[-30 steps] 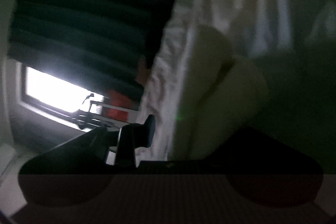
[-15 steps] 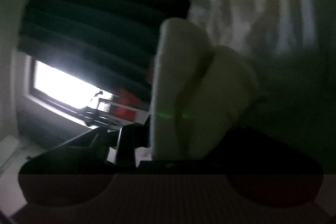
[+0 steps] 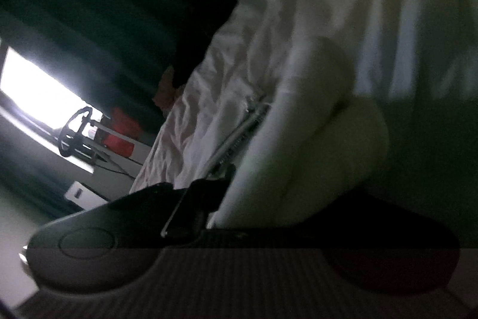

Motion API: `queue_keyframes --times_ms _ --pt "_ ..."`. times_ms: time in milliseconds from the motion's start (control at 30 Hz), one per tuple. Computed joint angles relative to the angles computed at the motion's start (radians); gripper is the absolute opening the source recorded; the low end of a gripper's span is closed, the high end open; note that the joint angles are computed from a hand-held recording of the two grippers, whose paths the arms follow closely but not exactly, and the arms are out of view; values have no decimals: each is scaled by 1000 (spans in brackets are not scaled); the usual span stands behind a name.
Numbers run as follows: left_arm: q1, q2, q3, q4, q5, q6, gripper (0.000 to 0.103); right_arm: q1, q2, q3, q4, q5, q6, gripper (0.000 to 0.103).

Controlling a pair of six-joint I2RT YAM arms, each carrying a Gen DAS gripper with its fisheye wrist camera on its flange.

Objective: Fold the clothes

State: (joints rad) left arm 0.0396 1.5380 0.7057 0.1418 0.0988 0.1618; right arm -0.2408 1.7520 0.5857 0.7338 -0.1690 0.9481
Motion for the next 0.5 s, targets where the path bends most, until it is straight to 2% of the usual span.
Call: queue_keyframes --times_ms 167,400,500 --pt "4 5 -4 9 6 1 87 111 -94 61 -152 237 -148 14" --pt "-7 12 7 -8 -15 31 87 246 -198 77 -233 505 -371 13" --pt "-4 12 17 -26 -4 46 88 359 -250 83 -243 663 -482 13"
